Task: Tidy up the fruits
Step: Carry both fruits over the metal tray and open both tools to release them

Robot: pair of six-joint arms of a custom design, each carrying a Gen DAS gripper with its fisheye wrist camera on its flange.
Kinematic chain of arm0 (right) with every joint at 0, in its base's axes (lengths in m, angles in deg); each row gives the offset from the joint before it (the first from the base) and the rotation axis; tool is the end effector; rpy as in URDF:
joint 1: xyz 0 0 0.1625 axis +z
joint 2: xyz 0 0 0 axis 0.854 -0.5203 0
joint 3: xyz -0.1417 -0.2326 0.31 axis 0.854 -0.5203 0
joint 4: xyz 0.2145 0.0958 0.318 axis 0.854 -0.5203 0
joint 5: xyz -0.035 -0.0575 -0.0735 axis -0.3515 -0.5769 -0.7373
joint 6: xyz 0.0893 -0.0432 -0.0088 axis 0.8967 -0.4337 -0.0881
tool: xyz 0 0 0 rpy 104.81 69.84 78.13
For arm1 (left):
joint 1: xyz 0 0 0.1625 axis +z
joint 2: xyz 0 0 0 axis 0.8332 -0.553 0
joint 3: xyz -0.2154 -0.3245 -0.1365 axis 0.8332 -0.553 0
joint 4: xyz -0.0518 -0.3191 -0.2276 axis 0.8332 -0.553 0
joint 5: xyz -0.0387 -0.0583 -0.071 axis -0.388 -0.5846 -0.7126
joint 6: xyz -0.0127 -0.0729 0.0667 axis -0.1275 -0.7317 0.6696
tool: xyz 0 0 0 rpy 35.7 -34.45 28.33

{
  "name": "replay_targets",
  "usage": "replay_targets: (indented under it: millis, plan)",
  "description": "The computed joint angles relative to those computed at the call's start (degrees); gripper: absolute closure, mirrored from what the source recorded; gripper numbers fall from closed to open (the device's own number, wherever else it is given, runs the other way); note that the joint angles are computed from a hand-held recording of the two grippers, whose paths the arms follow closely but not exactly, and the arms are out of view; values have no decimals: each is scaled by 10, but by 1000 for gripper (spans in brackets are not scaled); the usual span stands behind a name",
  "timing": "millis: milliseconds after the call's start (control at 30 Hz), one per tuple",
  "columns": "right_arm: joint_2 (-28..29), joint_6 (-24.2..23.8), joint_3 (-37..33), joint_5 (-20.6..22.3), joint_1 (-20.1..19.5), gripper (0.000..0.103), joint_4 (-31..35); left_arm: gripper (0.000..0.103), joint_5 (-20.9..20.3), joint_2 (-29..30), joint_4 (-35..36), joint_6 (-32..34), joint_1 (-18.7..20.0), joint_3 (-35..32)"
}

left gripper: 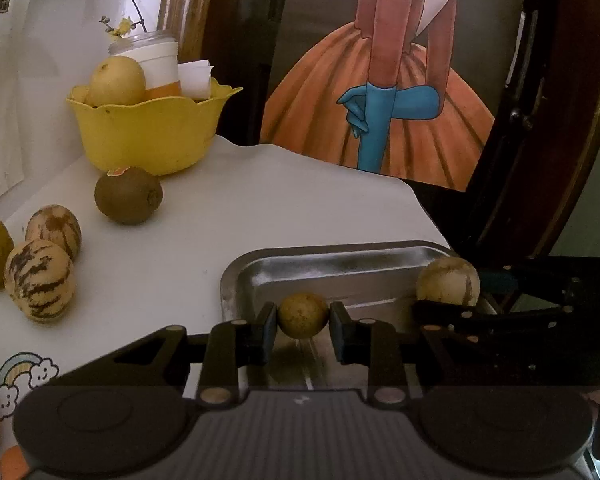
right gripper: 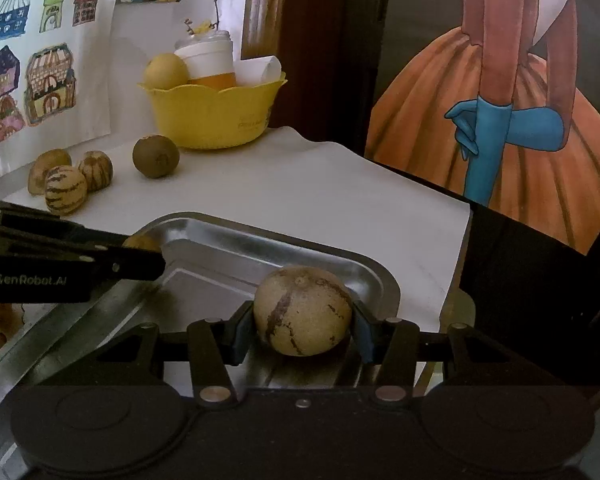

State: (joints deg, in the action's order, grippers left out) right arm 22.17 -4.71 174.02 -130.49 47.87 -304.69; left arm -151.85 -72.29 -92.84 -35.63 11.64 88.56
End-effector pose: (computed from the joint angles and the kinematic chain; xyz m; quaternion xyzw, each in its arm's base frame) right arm 0.2198 -0.5324 0.0423 0.1417 -0.8014 0.4089 0.4129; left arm -0.0844 -0.6165 0.1588 0.4000 0.8721 -0.2597 0.1099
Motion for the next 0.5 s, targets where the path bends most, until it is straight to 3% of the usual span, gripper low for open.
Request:
replay_targets:
  millis: [200, 500]
  plan:
    - [2, -1, -1, -1, 0, 50, 3, 72, 36, 6, 27, -10, -8, -8]
    - [5, -12, 3, -1, 2, 50, -7, 71, 42, 9, 27, -17, -9, -11]
